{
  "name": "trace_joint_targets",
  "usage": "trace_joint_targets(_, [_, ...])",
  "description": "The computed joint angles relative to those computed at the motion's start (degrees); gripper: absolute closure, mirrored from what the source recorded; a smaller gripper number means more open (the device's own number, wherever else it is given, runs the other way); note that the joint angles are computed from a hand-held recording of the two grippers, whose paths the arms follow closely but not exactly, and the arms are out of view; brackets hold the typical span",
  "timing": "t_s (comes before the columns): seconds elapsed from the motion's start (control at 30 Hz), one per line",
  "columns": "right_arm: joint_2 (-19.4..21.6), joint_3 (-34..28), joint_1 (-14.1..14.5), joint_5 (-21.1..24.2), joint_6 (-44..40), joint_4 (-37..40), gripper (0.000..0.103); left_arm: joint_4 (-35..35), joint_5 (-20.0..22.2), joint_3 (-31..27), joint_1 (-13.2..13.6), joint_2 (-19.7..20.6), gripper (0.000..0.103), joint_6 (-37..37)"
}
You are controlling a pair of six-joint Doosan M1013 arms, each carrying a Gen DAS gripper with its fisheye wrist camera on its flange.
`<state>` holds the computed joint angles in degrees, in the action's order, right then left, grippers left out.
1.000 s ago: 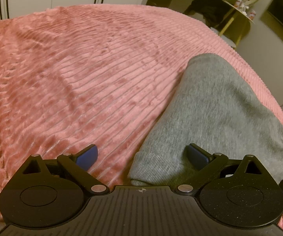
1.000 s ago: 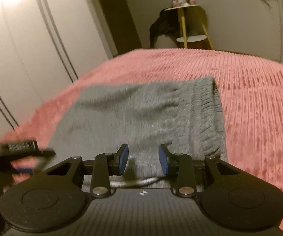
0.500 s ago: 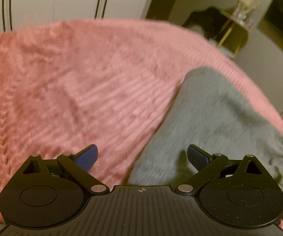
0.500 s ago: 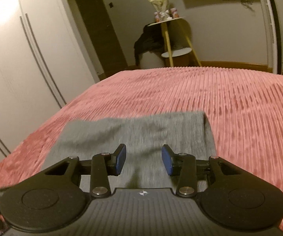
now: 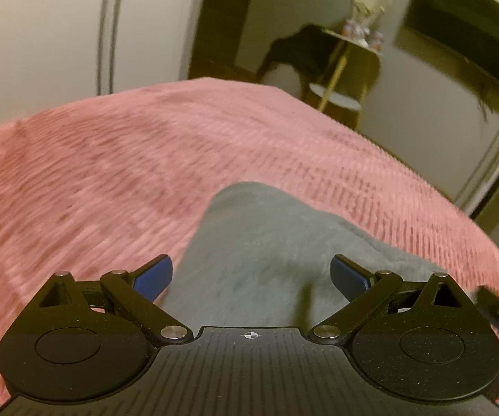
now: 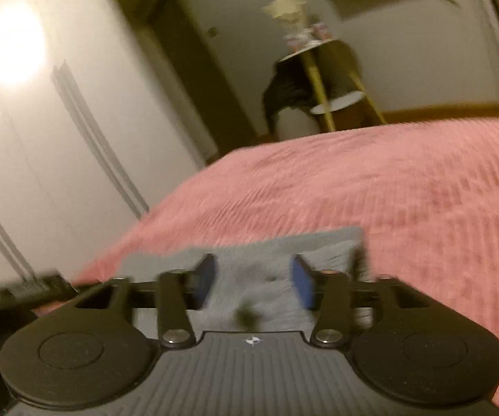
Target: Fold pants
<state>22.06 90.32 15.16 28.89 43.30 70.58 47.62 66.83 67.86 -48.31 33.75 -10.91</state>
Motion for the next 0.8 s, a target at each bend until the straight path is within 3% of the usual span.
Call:
trace_joint_targets(0.03, [0.01, 0.18, -1.25, 2.42, 0.08, 2.97, 0.035, -0.53, 0.15, -0.88, 0.26, 0.62, 0.002, 1.31])
trace_joint_targets(0.07, [0.17, 0.26, -2.33, 5.03, -0.12, 5.31, 0.032, -1.27, -0.09, -1.66, 0.6, 1.18, 0.002, 2.75])
trace_joint_targets(0.23, [1.93, -0.75, -5.33, 11.48, 13.13, 4.77, 0.032, -2.53, 0.62, -3.15, 0.82, 2.85, 0.002, 5.34])
trace_joint_targets(0.37, [5.59, -2.31, -7.47, 23.3, 17.15, 12.17, 0.033, -2.78, 0.8, -2.77, 0.48, 3.05, 0.002, 6.66])
trace_joint_targets(0.57, [7.99, -4.21, -6.26, 22.36, 19.19, 14.07, 0.033, -3.69, 1.25, -2.89, 0.17, 2.97, 0.002, 8.69])
trace_joint_targets(0.6, [8.07, -3.97, -6.19, 21.74, 19.42, 15.23, 0.047, -3.97, 1.18, -2.92, 0.19, 2.96, 0.002, 9.13])
trace_joint_targets(0.63, [7.88, -3.6, -6.09, 20.32, 19.01, 16.3, 0.08, -4.26, 1.5, -3.03, 0.1, 3.02, 0.002, 9.95])
trace_joint_targets(0.67, [7.54, -3.19, -5.91, 19.2, 17.1, 17.11, 0.09, -4.4, 1.91, -3.14, -0.03, 3.07, 0.002, 10.74])
trace_joint_targets(0.73, [6.12, -2.03, -5.24, 14.78, 12.74, 17.25, 0.092, -4.47, 2.41, -3.08, -0.44, 3.0, 0.002, 12.04])
trace_joint_targets(0.8, [4.89, -0.23, -4.79, 12.8, 0.17, 25.19, 0.092, -4.12, 2.25, -2.38, -0.87, 2.61, 0.002, 12.46])
